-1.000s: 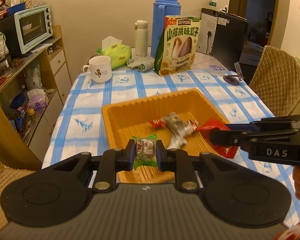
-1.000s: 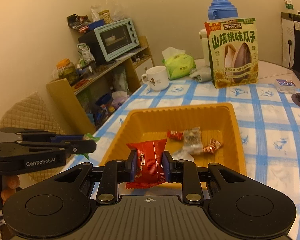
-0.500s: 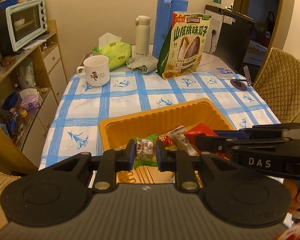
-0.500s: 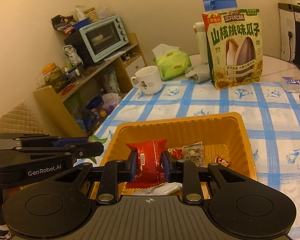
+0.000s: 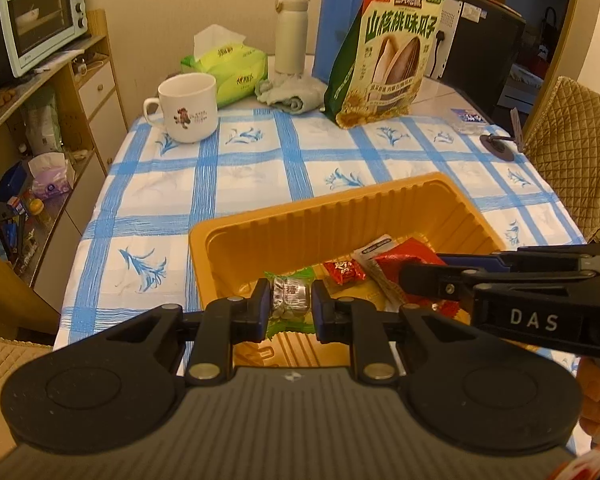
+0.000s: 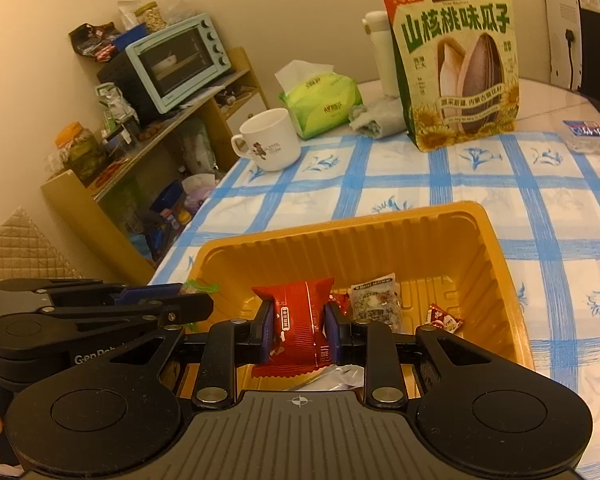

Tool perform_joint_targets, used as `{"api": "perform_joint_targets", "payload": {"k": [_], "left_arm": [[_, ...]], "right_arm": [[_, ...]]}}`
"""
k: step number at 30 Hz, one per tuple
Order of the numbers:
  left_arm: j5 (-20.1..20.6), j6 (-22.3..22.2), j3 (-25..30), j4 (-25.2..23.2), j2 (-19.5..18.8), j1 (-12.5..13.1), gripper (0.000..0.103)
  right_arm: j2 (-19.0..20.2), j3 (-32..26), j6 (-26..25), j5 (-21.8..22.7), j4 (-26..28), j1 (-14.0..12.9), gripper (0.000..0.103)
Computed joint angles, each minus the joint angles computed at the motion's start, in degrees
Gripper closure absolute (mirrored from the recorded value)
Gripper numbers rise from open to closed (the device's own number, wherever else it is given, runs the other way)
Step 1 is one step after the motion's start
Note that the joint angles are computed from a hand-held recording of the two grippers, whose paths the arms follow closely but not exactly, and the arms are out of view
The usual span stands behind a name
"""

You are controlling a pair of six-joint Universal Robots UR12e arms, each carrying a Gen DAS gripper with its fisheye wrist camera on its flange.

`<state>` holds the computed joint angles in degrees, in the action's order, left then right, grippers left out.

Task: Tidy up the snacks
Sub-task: 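Open both tools to drop the green and red candies into the tray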

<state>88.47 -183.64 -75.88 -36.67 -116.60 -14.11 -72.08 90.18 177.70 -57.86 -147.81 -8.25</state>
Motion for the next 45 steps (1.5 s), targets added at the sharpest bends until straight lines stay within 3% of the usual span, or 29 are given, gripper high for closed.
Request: {"api": "perform_joint_targets", "payload": {"k": [29,37,38,41,45], "left_arm": [[-1.05,-0.19,-0.19,-0.28,0.08,0.91,0.082],[-0.48,-0.61,-0.66,-0.34,0.53,1.14,0.077],[-0.39,-0.63,-0.74,-0.32,0.62,1.14,0.075],[0.00,-0.74,-1.07,0.00,0.94,1.04,0.069],[-0.11,-0.99,-1.57,0.39,1.48,0.89,0.063]], "right_arm": [[1.56,-2.02,0.28,-0.64,0.35,1.19,0.075],[2.06,-2.04,2.37,-0.24,-2.54,1.50,0.074],[2.06,-1.97,2.49,0.04,-2.96,1.45,0.070],[1.80,-1.31,3.51,-0.01,-5.45,1.30,0.041],[1.29,-1.19,3.41,0.03,-5.03,0.97,0.038]]}}
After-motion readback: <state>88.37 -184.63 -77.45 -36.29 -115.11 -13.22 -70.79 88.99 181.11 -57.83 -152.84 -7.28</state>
